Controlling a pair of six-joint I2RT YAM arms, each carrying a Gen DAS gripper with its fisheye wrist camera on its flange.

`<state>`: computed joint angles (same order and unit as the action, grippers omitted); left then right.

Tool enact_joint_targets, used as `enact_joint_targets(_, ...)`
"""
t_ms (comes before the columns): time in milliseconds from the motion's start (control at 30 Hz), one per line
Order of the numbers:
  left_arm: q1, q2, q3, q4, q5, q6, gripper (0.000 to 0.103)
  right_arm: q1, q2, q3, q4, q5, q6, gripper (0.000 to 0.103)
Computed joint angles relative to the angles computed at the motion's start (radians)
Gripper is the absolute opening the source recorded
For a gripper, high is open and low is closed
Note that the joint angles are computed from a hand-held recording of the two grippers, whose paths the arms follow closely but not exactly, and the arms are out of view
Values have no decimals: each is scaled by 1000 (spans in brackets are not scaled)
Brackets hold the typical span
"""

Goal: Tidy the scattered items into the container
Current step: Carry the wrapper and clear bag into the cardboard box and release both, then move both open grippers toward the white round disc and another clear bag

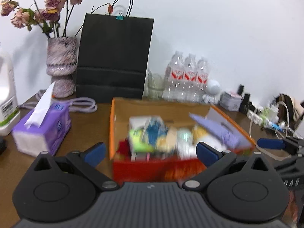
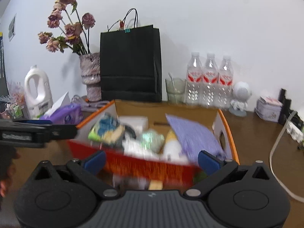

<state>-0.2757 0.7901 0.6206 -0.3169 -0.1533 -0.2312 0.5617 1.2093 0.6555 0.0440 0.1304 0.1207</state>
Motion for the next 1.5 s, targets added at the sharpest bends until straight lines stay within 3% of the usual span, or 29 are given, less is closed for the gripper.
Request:
enact_joint_targets(200, -28, -311, -150, -233, -11, -38, 103, 135, -206, -195, -85, 85, 62, 103)
enact_joint_targets(300, -88, -424, -189, -338, -64, -87, 103, 207, -263, -248, -110, 126, 123, 103)
enact_joint_targets(467, -278, -594, -213, -505, -248, -276, 103, 331, -261, -287, -118, 203, 226, 103)
enact_joint_targets(600, -449, -611, -198, -601, -414, -375, 103, 391, -225, -292, -107, 239, 267, 103)
enact_joint_targets(1067, -378, -611, -205, -585, -352, -311, 103, 442, -48, -207, -54, 296, 298, 101)
enact_joint_targets(1500, -218, -633, -216, -565, -240, -223, 103, 439, 26, -171, -32, 300, 288, 95)
